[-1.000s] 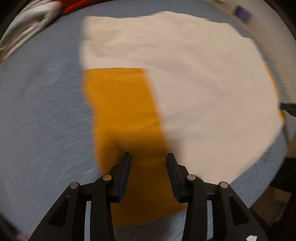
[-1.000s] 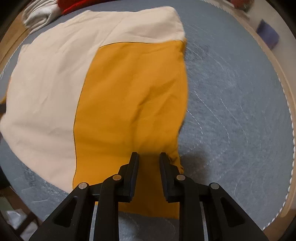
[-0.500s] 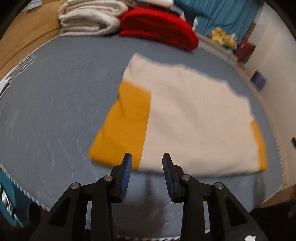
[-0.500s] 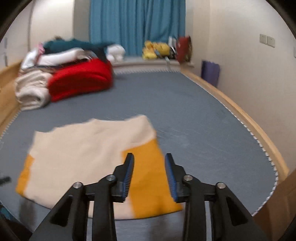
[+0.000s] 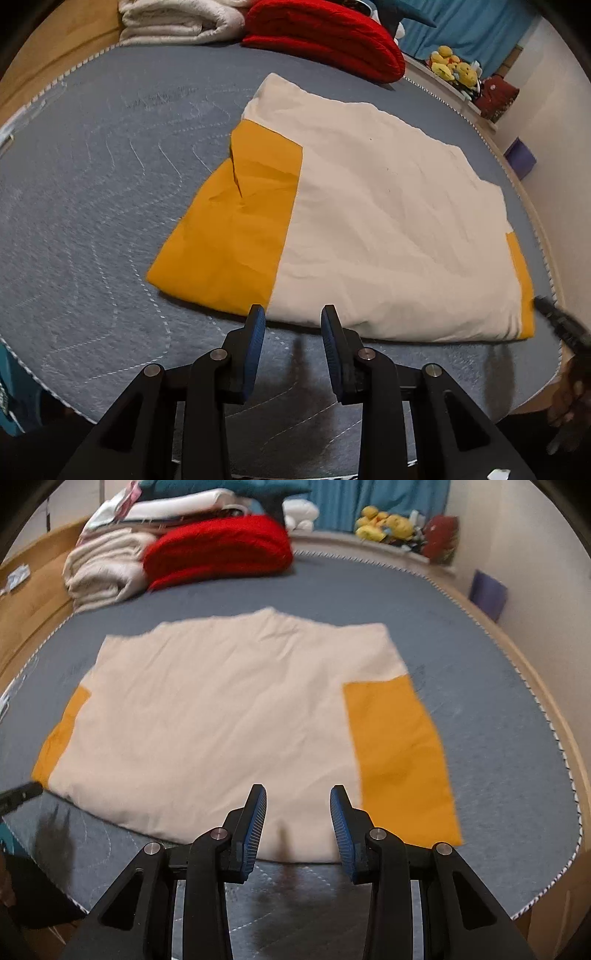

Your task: Fold large clothes

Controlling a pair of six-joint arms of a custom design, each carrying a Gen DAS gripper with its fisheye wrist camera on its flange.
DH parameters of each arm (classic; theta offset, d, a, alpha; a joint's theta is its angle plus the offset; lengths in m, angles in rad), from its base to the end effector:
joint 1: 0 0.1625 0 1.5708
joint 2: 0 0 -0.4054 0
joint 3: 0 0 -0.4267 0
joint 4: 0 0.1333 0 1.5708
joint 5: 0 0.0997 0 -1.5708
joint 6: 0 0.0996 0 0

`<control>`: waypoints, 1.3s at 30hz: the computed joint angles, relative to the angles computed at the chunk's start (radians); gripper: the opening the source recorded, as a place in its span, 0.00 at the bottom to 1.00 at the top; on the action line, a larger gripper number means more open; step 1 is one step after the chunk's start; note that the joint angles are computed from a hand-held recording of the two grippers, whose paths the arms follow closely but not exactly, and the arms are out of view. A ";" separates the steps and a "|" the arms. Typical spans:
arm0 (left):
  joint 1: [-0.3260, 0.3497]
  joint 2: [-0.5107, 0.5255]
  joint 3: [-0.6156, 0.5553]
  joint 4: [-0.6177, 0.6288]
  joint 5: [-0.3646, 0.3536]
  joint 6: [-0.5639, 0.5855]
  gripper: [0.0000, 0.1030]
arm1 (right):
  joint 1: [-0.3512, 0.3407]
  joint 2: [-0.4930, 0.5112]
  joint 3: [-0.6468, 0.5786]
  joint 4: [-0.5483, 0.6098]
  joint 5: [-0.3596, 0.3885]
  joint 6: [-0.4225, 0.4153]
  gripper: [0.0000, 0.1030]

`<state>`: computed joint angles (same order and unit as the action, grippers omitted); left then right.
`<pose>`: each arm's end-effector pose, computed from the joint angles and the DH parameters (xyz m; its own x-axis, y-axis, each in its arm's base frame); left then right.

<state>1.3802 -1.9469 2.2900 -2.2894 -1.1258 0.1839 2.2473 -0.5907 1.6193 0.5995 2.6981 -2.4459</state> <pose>0.1013 -0.4052 0.3489 -0.8685 0.1828 -0.4608 0.3408 0.8951 -0.2873 0.3186 -0.3276 -0.0142 -0.6326 0.2618 0.7289 -0.2861 0.7956 -0.5340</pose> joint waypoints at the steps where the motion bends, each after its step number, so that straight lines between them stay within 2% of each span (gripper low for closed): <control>1: 0.023 0.015 -0.018 0.012 -0.042 -0.019 0.31 | -0.013 0.009 -0.010 -0.002 -0.017 -0.021 0.36; 3: 0.075 0.050 -0.055 0.041 -0.126 -0.068 0.36 | -0.038 0.022 -0.016 0.013 -0.044 -0.016 0.36; 6: 0.156 0.107 -0.109 0.074 -0.246 -0.146 0.44 | -0.106 0.067 -0.028 0.138 -0.083 0.124 0.36; 8: 0.194 0.136 -0.135 0.088 -0.303 -0.190 0.44 | -0.152 0.052 0.002 0.129 -0.140 0.170 0.36; 10: 0.236 0.169 -0.158 0.090 -0.358 -0.240 0.44 | -0.168 0.021 0.033 0.092 -0.166 0.182 0.36; 15: 0.300 0.213 -0.172 0.034 -0.440 -0.339 0.46 | -0.135 0.003 0.037 0.090 -0.135 0.169 0.36; 18: 0.327 0.233 -0.160 -0.058 -0.500 -0.378 0.46 | -0.109 -0.023 0.049 0.045 -0.120 0.139 0.36; 24: 0.314 0.256 -0.111 -0.241 -0.508 -0.367 0.46 | -0.082 -0.062 0.070 -0.039 -0.115 0.071 0.36; 29: 0.308 0.283 -0.091 -0.344 -0.515 -0.350 0.44 | -0.064 -0.079 0.061 -0.127 -0.113 -0.057 0.36; 30: 0.311 0.287 -0.093 -0.348 -0.517 -0.345 0.40 | -0.061 -0.082 0.058 -0.147 -0.111 -0.093 0.36; 33: 0.304 0.308 -0.106 -0.337 -0.526 -0.330 0.15 | -0.038 -0.066 0.034 -0.172 -0.098 -0.161 0.36; 36: 0.275 0.285 -0.112 -0.313 -0.491 -0.292 0.10 | -0.015 -0.031 -0.009 -0.190 -0.088 -0.228 0.36; 39: 0.231 0.235 -0.107 -0.298 -0.463 -0.269 0.09 | 0.002 -0.004 -0.053 -0.226 -0.087 -0.301 0.36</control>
